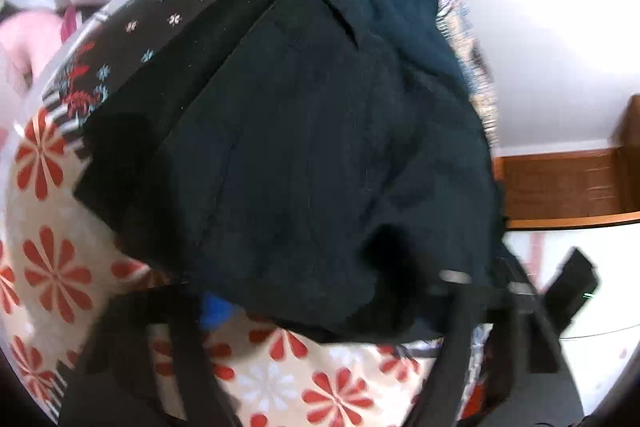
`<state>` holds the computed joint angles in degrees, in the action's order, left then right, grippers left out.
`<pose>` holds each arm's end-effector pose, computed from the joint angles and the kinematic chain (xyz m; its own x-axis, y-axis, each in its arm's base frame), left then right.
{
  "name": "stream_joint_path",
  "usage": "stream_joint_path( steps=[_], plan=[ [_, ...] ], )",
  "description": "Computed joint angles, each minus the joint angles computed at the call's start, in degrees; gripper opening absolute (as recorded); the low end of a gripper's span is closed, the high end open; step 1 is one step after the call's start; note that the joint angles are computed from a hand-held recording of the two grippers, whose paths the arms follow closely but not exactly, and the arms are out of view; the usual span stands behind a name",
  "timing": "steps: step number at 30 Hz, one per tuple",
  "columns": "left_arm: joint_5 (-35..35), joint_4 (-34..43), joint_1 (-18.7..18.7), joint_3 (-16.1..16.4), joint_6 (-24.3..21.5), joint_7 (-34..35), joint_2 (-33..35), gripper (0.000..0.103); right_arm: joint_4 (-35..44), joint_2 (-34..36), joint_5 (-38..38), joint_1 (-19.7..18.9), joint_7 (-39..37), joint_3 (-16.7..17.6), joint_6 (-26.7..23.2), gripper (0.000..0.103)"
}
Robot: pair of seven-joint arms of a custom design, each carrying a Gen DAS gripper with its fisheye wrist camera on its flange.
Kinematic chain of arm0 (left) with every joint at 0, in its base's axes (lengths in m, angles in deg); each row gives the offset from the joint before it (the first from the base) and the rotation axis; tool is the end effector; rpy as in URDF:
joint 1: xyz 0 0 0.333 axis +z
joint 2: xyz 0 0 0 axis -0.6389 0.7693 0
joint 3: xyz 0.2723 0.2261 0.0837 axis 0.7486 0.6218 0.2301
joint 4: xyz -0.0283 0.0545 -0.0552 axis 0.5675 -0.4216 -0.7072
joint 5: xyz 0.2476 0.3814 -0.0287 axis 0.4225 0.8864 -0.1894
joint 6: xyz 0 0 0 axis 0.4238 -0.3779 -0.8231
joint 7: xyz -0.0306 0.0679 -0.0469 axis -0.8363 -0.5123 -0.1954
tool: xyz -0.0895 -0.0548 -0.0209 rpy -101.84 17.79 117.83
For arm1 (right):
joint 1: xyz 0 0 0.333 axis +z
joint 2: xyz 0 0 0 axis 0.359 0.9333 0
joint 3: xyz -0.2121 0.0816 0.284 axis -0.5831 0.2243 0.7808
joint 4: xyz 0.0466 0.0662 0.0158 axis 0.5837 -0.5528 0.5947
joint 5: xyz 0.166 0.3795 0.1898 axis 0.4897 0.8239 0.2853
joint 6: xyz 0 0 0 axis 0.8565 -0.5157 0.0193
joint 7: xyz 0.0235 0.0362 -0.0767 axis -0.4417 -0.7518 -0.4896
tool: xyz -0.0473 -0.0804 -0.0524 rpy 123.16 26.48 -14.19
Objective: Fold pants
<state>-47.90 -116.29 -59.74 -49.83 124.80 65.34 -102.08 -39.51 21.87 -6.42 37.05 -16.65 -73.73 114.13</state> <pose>0.4363 -0.1516 0.4679 0.5345 -0.5134 0.6713 -0.6404 -0.7644 -0.0748 0.5283 0.1519 0.5997 0.7724 -0.6234 -0.1217 -0.5726 -0.6006 -0.5581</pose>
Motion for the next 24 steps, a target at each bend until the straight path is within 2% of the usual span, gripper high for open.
stream_joint_path(
  steps=[1,3,6,8,13,14,19,22,24],
  plan=[
    [3.4,0.4,2.9,-2.2,-1.5,-2.8,0.1,0.037,0.0,0.0,0.1,0.0,0.0,0.0,0.0,0.076],
    [9.8,1.1,7.3,-5.7,-3.2,-7.6,-0.5,0.026,0.0,0.0,0.2,0.0,-0.1,-0.1,-0.2,0.076],
    [23.7,2.9,15.2,-12.7,-7.0,-16.4,-2.8,0.021,0.0,-0.1,0.2,-0.1,-0.1,-0.1,-0.3,0.076],
    [32.4,5.2,19.3,-16.6,-9.4,-20.5,-4.5,0.019,-0.1,-0.2,0.1,-0.2,0.0,-0.1,-0.5,0.076],
    [44.6,10.0,21.8,-18.6,-12.5,-23.0,-7.1,0.018,0.1,-0.4,2.7,-0.8,0.8,-1.4,-2.9,0.076],
    [46.9,10.8,21.2,-18.1,-13.5,-22.9,-7.8,0.018,0.0,-0.5,3.0,-1.2,1.1,-1.6,-2.9,0.076],
    [60.1,22.4,23.8,-21.4,-16.8,-22.5,-2.4,0.018,0.0,-0.7,2.7,-3.0,3.1,-2.3,-1.9,0.076],
    [66.9,28.6,23.5,-22.5,-14.7,-21.9,2.3,0.018,0.5,-0.7,2.9,-4.2,3.9,-3.0,-1.6,0.076],
    [69.0,32.4,21.9,-22.5,-14.0,-21.2,5.5,0.018,0.4,-1.2,3.3,-4.9,3.9,-3.7,-1.2,0.076]
  ],
)
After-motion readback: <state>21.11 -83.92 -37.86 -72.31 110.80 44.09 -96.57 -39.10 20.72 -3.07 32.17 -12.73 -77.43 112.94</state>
